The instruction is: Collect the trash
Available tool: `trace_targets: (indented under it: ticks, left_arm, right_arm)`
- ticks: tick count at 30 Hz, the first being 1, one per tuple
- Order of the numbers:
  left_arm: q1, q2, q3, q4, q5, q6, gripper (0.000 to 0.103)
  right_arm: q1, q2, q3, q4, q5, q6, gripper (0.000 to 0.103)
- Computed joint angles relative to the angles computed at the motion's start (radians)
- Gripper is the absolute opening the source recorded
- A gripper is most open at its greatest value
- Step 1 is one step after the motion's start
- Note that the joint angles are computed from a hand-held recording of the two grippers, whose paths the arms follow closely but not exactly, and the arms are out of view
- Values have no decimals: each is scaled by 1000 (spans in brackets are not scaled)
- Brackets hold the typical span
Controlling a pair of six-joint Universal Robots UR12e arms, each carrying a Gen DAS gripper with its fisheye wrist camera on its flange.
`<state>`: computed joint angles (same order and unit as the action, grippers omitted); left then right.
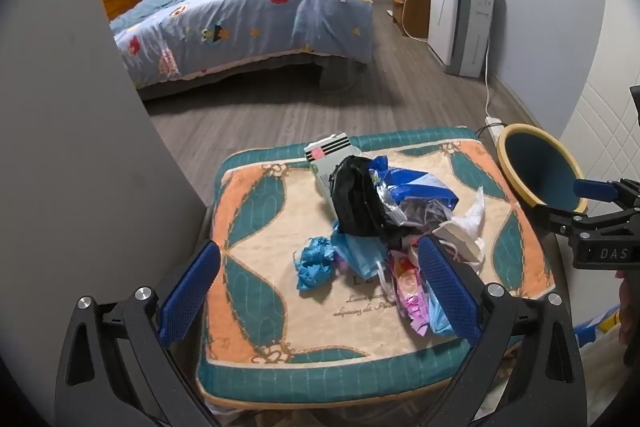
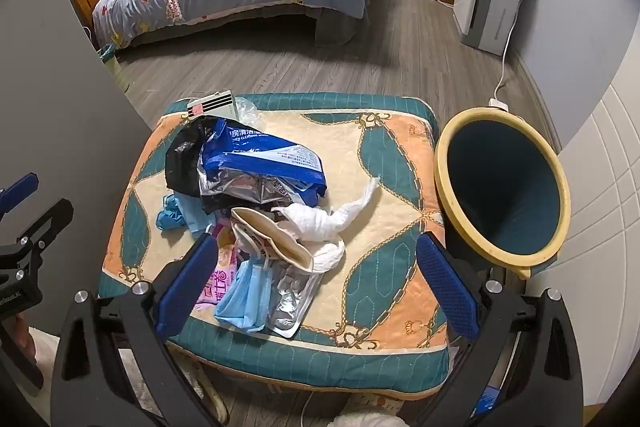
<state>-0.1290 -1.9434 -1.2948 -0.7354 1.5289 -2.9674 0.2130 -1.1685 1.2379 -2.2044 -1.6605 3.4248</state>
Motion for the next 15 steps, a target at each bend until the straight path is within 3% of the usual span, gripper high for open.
trace_targets:
  ticks: [15]
  left_arm:
    - [1, 2, -3, 1, 0, -2, 98]
  right_arm:
    - [0, 1, 0, 1, -2, -1, 97]
